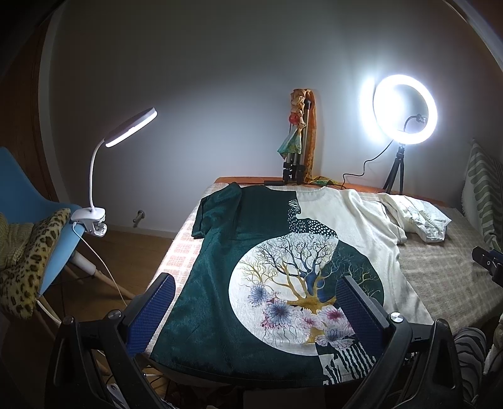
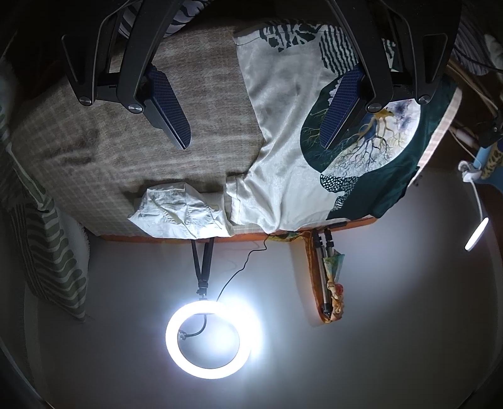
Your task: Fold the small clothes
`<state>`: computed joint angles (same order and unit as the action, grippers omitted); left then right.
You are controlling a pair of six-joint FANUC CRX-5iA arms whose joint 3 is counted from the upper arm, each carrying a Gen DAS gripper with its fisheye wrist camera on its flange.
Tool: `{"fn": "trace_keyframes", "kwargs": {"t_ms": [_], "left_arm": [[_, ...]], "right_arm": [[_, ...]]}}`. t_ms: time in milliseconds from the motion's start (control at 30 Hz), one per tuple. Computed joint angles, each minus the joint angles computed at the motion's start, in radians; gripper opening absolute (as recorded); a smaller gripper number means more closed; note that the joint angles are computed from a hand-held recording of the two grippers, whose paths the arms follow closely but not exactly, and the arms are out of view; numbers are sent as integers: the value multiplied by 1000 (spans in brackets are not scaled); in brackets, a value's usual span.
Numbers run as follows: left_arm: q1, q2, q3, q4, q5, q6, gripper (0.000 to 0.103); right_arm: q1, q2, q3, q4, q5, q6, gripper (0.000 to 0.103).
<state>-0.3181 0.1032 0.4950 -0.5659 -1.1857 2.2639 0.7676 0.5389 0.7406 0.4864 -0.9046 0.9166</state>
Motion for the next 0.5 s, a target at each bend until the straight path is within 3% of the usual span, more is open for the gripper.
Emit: {"fn": "trace_keyframes", "kwargs": {"t_ms": [500], "left_arm": [[1, 1, -6, 0, 3, 5, 103]], "right_arm": [[-1, -8, -23, 30, 13, -29, 84]]}}
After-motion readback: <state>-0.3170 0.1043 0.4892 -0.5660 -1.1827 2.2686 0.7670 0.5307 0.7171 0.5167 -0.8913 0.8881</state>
